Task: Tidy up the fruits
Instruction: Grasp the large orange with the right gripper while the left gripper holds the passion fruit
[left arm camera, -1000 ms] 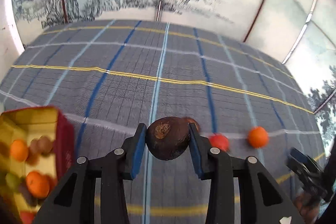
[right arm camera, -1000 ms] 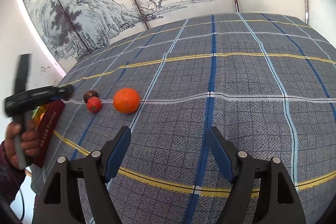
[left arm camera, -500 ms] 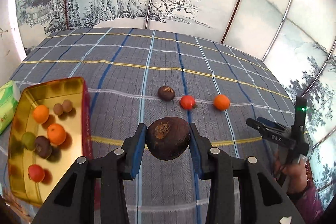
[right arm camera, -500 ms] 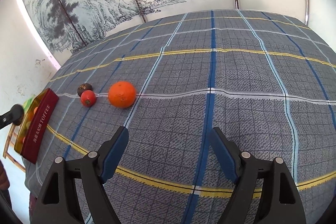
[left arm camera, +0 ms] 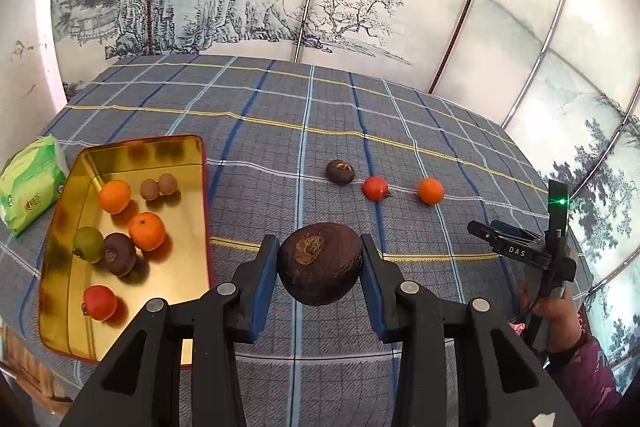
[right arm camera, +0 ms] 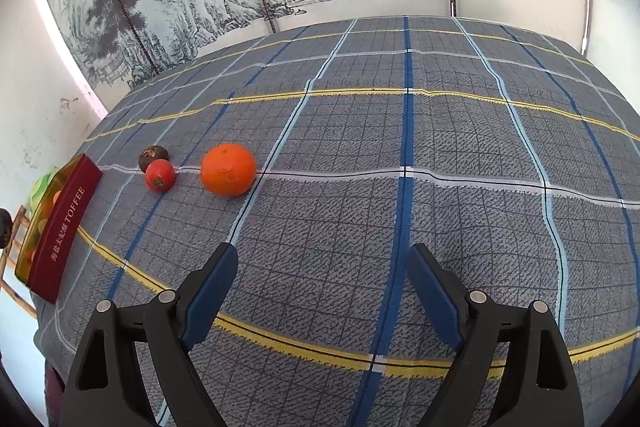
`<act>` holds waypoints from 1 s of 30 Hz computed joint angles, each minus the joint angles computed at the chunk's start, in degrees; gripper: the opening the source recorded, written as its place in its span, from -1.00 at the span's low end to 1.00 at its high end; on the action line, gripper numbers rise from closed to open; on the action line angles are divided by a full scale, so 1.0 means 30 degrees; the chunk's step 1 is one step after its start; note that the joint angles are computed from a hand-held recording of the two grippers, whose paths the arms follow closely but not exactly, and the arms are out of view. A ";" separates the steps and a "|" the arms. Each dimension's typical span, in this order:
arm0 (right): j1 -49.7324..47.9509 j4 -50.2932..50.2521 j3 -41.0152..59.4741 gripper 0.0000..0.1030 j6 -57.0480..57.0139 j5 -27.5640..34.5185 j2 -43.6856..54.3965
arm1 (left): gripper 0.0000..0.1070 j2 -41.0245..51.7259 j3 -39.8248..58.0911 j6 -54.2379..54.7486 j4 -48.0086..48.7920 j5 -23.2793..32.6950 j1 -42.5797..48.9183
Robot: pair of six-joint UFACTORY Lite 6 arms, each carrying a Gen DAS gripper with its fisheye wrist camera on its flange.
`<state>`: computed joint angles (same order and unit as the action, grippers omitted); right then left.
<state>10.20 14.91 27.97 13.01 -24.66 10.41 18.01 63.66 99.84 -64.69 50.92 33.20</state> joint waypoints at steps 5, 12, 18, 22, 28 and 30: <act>0.0475 0.1879 0.0383 0.72 -0.1786 0.0361 0.0209 | -0.33 0.0149 0.0270 0.0041 0.0276 0.0250 0.0476; 0.1472 0.1659 0.3061 0.72 -0.2696 0.1399 0.0521 | -0.33 0.0327 0.0841 -0.0120 0.0421 0.0524 0.1208; 0.1421 0.3127 0.7886 0.72 -0.5569 0.3193 0.4345 | -0.33 0.0528 0.1351 -0.0359 0.0604 0.0787 0.1898; 0.1155 0.1532 0.9838 -0.19 -0.4541 0.4230 0.6481 | -0.33 0.0885 0.1900 -0.0583 0.0818 0.0889 0.2491; 0.2019 0.2636 0.6681 -0.19 -0.4330 0.2011 0.4629 | -0.33 0.2011 0.3007 -0.0918 0.1181 0.0662 0.3303; 0.1956 0.3273 0.5349 -0.19 -0.4022 0.1056 0.3856 | -0.33 0.2549 0.3480 -0.1095 0.1328 0.0458 0.3531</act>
